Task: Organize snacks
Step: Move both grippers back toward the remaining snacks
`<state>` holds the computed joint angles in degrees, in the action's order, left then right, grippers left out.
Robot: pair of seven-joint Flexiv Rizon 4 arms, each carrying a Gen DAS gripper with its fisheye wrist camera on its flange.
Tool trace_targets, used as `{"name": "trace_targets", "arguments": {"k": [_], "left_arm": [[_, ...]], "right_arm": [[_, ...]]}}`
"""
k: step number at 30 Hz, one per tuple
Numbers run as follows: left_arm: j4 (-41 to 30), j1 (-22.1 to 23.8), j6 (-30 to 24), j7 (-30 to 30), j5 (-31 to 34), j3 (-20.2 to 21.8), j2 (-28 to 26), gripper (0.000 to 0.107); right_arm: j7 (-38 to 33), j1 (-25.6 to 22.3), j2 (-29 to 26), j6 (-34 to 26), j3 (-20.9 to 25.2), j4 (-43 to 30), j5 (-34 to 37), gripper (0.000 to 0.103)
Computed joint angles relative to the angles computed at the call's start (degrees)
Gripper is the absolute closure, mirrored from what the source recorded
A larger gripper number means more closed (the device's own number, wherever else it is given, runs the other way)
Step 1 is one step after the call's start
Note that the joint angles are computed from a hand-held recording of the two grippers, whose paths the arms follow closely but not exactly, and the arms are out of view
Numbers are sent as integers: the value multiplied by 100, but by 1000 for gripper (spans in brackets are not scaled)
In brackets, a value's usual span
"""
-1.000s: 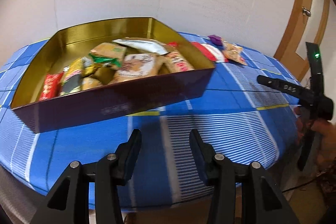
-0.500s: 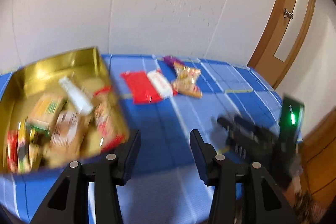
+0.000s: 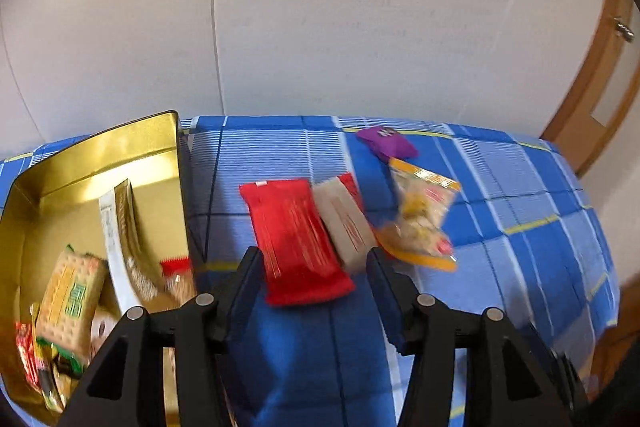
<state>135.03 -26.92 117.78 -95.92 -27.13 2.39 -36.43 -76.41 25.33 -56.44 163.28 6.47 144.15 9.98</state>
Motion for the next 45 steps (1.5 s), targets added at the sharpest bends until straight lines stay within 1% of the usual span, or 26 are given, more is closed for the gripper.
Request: {"name": "trace_targets", "arguments": {"k": [2,5,6,8,9,10,11,13,14,17,20,21,24,28,30,33,35,36,38,39,41,42,44,45], "left_arm": [[-216,-7,-324,70,-120,58,-84,53],[-541,-197,-893,149,-333,312,-218,53],[-608,-264,-1003,138,-338,401,-252,52],[-766,-473,-1223,150,-320,631,-358,53],[-854,-668,-1352,139,-352,835,-431,52],[-897,-746,-1429,95,-330,935,-468,52],[-930,-743,-1467,41,-270,948,-501,53],[-1029,-1029,-1578,-14,-206,1265,-605,52],[-1052,-1110,-1590,-62,-161,1355,-647,53],[-1058,-1157,-1511,-179,-19,1430,-694,53],[-968,-1024,-1288,-205,141,1283,-678,53],[-904,-974,-1169,-199,193,1209,-664,53],[-783,-1022,-900,-67,220,1133,-698,53],[-463,-991,-264,73,212,827,-712,53],[-357,-836,-26,102,210,588,-699,54],[-260,-336,293,-80,286,108,-661,56],[-293,-109,198,-138,270,-69,-620,56],[-344,-135,100,-91,185,-39,-610,56],[-451,-422,-52,111,-100,207,-650,56],[-473,-438,-89,176,-129,226,-668,56],[-432,-399,-1,185,-102,171,-673,58],[-393,-391,84,182,-75,140,-678,63],[-328,-509,193,269,-124,166,-694,65],[-260,-515,313,259,-106,128,-701,68]], "right_arm": [[38,-43,4,29,28,3,-41,48],[130,-139,20,48,64,12,-157,48],[167,-184,25,43,72,13,-212,48],[260,-290,36,31,93,29,-333,48],[312,-352,42,21,101,33,-403,48],[359,-406,45,16,107,37,-464,48],[409,-457,50,-5,108,33,-521,48],[505,-543,50,-15,121,40,-599,48],[538,-570,47,-17,120,43,-627,47],[608,-603,53,-46,105,50,-651,47],[603,-460,69,-140,54,17,-435,47],[577,-351,75,-192,15,-8,-256,47],[554,-194,72,-247,-48,-61,74,43],[654,-274,62,-239,-35,-74,75,43],[714,-326,72,-273,-34,-74,35,43],[755,-351,73,-286,-36,-75,-2,43],[754,-339,67,-276,-47,-76,10,43],[756,-338,66,-272,-49,-74,12,43],[767,-342,60,-290,-50,-82,-4,43],[778,-352,60,-309,-49,-87,-24,43],[806,-385,55,-336,-43,-94,-73,43],[817,-395,49,-341,-43,-101,-81,43],[828,-402,40,-344,-47,-114,-87,43],[841,-407,36,-351,-44,-122,-90,43]]}}
